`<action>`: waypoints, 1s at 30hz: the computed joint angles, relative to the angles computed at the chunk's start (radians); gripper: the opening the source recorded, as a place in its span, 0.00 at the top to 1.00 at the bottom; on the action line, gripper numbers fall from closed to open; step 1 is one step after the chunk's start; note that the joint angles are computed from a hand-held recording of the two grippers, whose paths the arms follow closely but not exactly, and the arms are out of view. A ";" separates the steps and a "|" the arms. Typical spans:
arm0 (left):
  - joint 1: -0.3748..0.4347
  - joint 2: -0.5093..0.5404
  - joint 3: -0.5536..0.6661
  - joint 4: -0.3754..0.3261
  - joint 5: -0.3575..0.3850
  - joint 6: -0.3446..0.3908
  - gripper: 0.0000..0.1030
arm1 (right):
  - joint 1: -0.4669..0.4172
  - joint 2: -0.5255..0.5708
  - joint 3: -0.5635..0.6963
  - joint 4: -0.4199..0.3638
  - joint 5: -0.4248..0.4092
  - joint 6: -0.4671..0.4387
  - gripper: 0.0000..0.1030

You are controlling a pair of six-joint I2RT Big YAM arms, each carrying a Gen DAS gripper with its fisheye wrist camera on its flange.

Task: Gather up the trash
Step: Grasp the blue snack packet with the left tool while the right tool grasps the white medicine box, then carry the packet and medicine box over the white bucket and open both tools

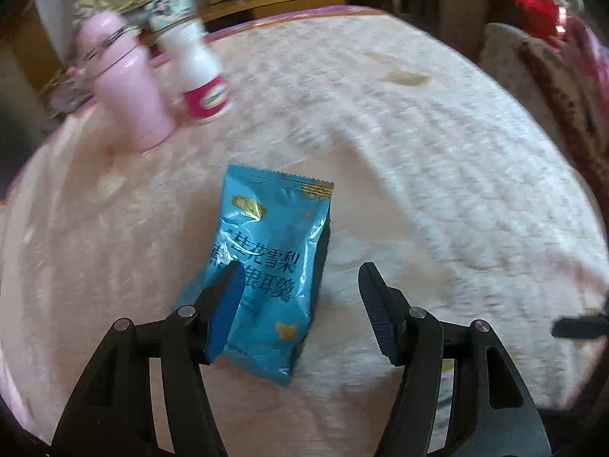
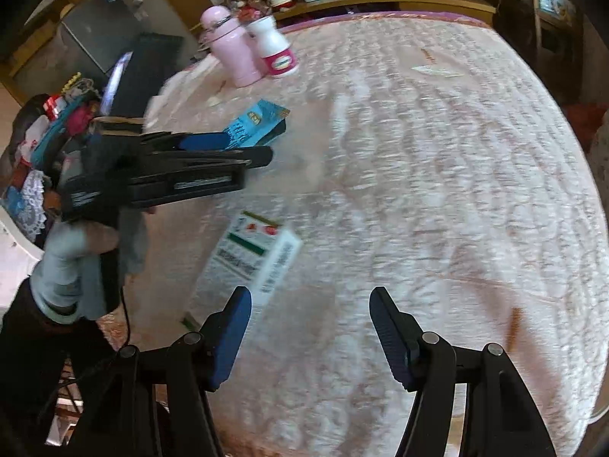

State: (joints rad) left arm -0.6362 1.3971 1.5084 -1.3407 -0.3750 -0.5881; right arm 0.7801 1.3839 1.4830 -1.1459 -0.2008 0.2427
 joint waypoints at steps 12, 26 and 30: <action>0.042 -0.234 -0.185 0.100 0.051 -0.140 0.41 | 0.128 0.131 0.086 0.041 0.088 0.086 0.32; 0.066 -0.179 -0.188 0.091 0.017 -0.124 0.41 | 0.104 0.056 0.021 0.033 0.156 -0.021 0.41; 0.030 -0.190 -0.170 0.094 0.039 -0.132 0.61 | 0.070 0.012 -0.022 0.054 0.125 -0.030 0.42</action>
State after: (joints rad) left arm -0.6060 1.2072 1.3384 -1.2469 -0.3358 -0.7203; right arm 0.8503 1.3961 1.4610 -1.0914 -0.0756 0.2124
